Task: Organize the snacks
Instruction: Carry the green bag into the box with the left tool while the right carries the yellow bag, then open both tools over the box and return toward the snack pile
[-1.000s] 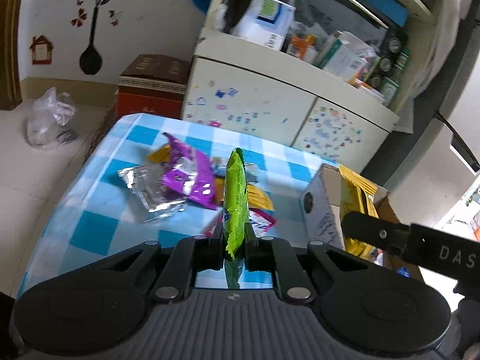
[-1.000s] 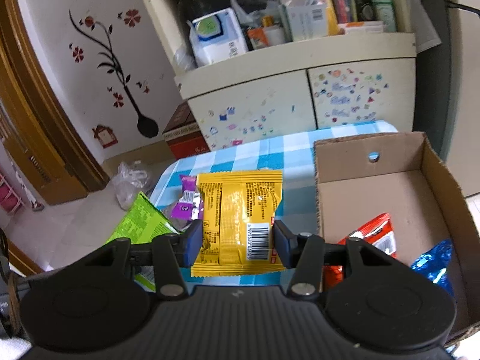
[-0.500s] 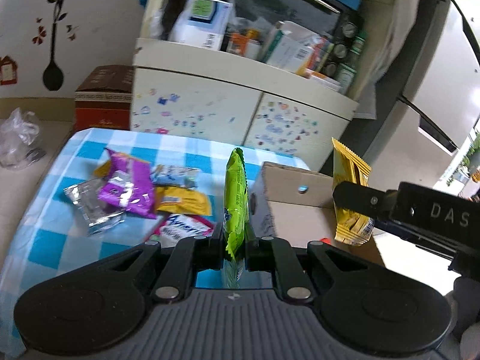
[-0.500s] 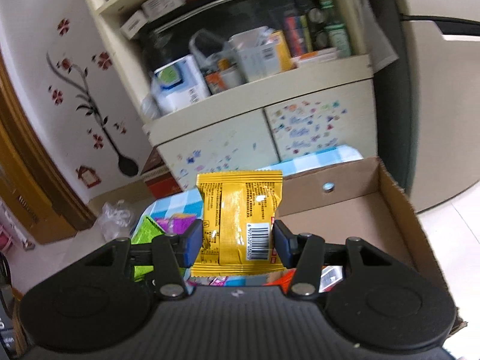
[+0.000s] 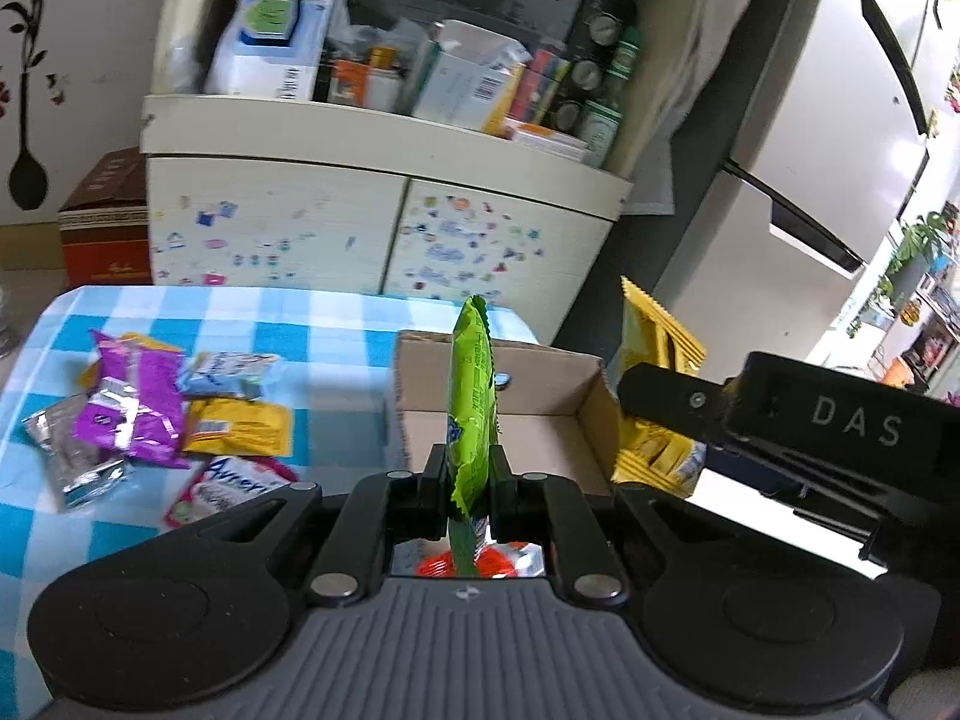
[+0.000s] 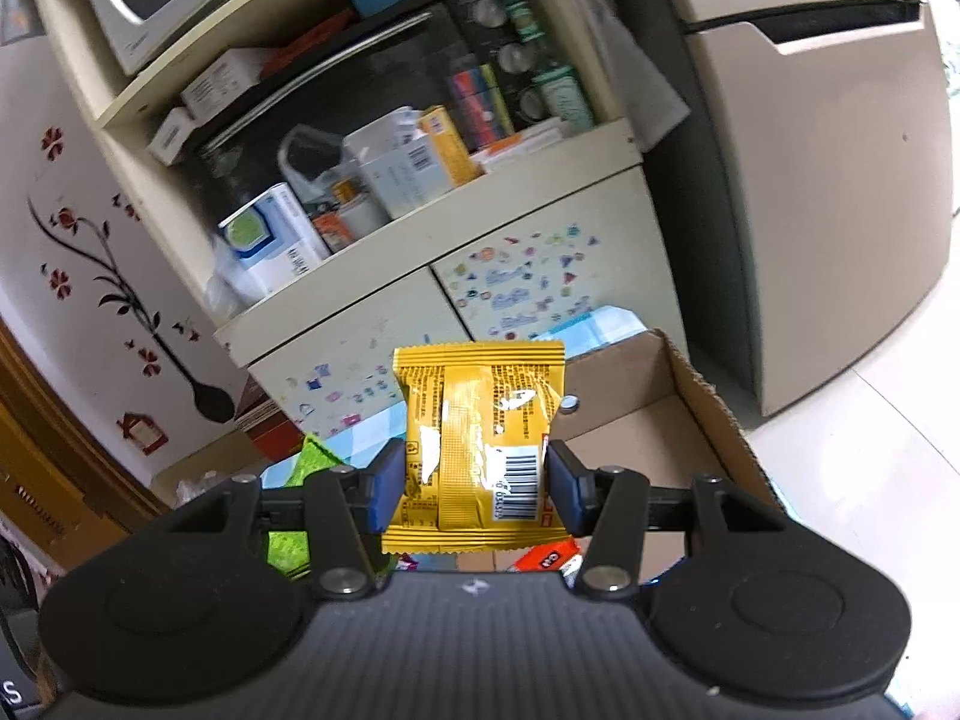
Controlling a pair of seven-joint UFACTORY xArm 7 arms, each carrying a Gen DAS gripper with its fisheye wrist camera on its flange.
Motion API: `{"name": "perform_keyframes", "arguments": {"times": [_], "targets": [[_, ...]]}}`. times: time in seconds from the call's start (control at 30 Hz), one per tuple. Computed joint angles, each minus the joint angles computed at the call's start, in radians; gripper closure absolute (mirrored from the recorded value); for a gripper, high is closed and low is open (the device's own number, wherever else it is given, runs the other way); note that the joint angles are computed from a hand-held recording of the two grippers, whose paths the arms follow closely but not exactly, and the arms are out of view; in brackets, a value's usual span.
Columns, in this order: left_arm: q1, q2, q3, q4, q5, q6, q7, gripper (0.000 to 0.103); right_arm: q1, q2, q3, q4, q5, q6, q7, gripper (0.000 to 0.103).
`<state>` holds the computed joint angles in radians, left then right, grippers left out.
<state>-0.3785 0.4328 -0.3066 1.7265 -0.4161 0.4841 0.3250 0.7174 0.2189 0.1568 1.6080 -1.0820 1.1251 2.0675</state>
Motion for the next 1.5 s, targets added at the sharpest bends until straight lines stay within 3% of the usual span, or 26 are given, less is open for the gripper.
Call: {"name": "perform_keyframes", "arguments": {"times": [0.3,0.47,0.53,0.63,0.7,0.9,1.1,1.17,1.3,1.5], "targets": [[-0.038,0.071,0.006,0.085,0.041,0.052,-0.036,0.089,-0.015,-0.015,0.001,-0.026,0.022,-0.003,0.047,0.052],[-0.066,0.128,0.022,0.163,0.079,0.109,-0.081,0.087,-0.034,-0.037,0.005,-0.068,0.064,-0.006,0.128,0.052],[-0.076,0.148,0.029,0.198,0.103,0.139,-0.088,0.081,-0.041,-0.048,0.008,-0.087,0.066,-0.009,0.175,0.049],[-0.073,0.147,0.021,0.199,0.103,0.129,-0.067,0.063,-0.052,-0.060,0.015,-0.107,0.062,-0.021,0.214,0.042],[-0.079,0.144,0.031,0.206,0.113,0.126,-0.083,0.030,-0.053,-0.058,0.021,-0.103,0.046,-0.009,0.225,0.035],[-0.079,0.138,0.047,0.231,0.141,0.129,-0.089,0.020,-0.034,-0.035,0.024,-0.064,-0.002,0.050,0.206,0.025],[-0.045,0.133,0.042,0.267,0.118,0.211,-0.084,0.018,-0.005,-0.003,0.016,-0.021,-0.029,0.120,0.202,0.025],[-0.027,0.118,0.040,0.241,0.101,0.186,-0.061,0.018,0.003,0.004,0.011,-0.012,-0.037,0.130,0.199,0.025],[0.000,0.117,0.055,0.252,0.093,0.203,-0.066,0.018,-0.002,-0.003,0.004,-0.027,-0.061,0.075,0.195,0.025],[0.039,0.142,0.091,0.304,0.117,0.214,-0.099,0.017,0.007,0.032,-0.004,0.020,-0.073,0.040,0.089,0.020]]}}
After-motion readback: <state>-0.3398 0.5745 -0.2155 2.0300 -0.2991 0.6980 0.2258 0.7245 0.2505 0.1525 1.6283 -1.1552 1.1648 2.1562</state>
